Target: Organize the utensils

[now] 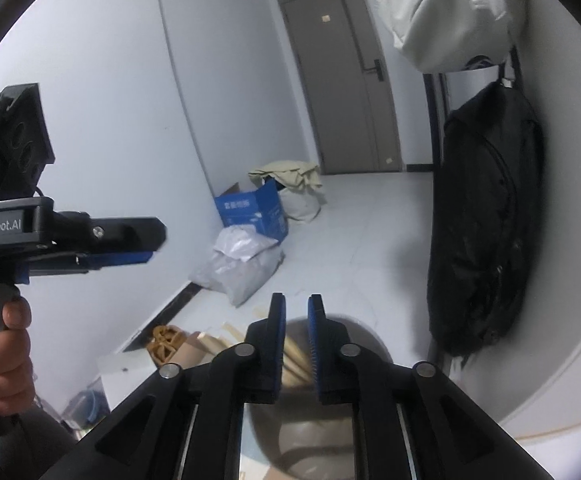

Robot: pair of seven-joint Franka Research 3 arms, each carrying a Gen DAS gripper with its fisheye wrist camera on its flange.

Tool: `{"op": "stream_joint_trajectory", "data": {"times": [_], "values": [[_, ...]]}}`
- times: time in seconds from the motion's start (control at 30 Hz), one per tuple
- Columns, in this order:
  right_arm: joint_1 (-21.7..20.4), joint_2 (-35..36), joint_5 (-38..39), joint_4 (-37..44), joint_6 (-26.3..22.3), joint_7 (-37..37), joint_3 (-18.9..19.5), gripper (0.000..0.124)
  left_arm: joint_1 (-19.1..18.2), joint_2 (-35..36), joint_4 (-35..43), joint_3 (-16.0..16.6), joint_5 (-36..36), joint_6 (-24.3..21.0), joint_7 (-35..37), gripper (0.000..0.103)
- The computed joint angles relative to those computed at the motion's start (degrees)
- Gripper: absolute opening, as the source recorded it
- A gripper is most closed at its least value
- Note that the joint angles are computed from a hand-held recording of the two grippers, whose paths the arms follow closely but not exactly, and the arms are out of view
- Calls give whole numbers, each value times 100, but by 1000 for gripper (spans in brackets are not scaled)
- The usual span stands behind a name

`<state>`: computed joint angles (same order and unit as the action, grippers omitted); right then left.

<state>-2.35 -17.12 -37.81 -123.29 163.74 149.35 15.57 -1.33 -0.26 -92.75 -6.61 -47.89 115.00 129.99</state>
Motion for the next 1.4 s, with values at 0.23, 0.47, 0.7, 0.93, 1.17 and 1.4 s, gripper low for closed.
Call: {"op": "stream_joint_trajectory", "data": {"times": [0.23,0.47,0.7,0.93,1.17,1.4], "values": [[-402,-740,-355,-340,-130,875,469,46,-74,-606,-649,145,-6,614,90,64],[-567,-1367,-205,-596,-328,1001,869,62,-284,-1178,-1220,400,-19,981,348,65],[-751,-1857,53,-719,-409,953,1305,70,-482,-1663,-1680,663,3,1141,542,73],[-888,-2354,378,-872,-452,925,1694,80,-638,-2048,-2114,906,-14,1275,722,82],[-953,-2762,815,-1130,-495,826,2003,84,-843,-2534,-2719,1088,-63,1652,1003,90],[-935,-3084,1198,-1511,-494,868,2289,99,-1080,-2871,-3388,1232,-112,2259,1385,90]]}}
